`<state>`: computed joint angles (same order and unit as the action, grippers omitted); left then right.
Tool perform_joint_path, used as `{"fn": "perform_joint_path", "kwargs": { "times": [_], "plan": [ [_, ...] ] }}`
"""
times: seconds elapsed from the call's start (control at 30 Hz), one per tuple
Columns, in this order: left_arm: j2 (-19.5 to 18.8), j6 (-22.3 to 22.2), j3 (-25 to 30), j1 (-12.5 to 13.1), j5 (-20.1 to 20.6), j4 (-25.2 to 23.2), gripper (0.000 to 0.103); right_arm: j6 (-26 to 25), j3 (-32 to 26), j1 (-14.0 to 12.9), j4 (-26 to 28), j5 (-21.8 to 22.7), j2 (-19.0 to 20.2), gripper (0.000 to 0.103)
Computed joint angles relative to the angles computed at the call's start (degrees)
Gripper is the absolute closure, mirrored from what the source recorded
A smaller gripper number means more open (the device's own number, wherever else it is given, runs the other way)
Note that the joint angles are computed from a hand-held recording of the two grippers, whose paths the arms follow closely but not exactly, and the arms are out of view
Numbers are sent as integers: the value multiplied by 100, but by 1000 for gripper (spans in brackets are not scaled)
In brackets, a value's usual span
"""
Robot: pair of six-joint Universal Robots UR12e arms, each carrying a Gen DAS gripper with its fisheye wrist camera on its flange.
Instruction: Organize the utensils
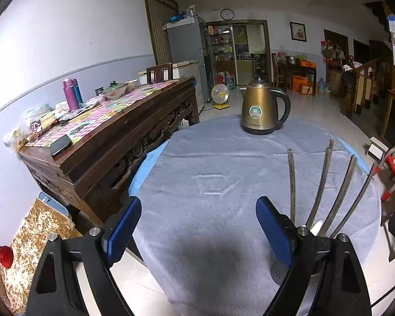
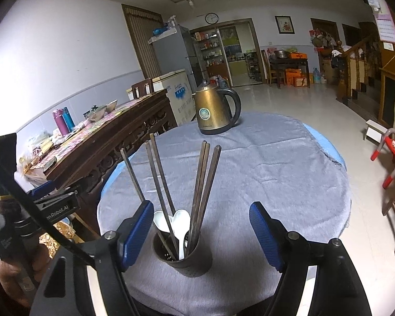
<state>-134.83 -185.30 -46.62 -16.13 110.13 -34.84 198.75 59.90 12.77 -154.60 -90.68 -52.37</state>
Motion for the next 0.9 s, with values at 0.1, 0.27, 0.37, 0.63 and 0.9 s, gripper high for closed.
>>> {"fn": "perform_joint_path", "kwargs": {
  "times": [0.1,0.27,0.37,0.63,0.9],
  "plan": [
    [87,30,-140,-21,11,123,14,25,73,18,-37,-11,-62,25],
    [213,7,-338,-46,76,306,14,-8,202,54,-93,-52,-172,24],
    [257,-18,-411,-51,78,355,14,-56,252,68,-107,-67,-217,23],
    [315,-24,-509,-61,111,473,13,-61,276,67,-50,54,-272,23],
    [357,3,-601,-51,68,613,13,-93,245,91,25,60,-283,23]
  ]
}}
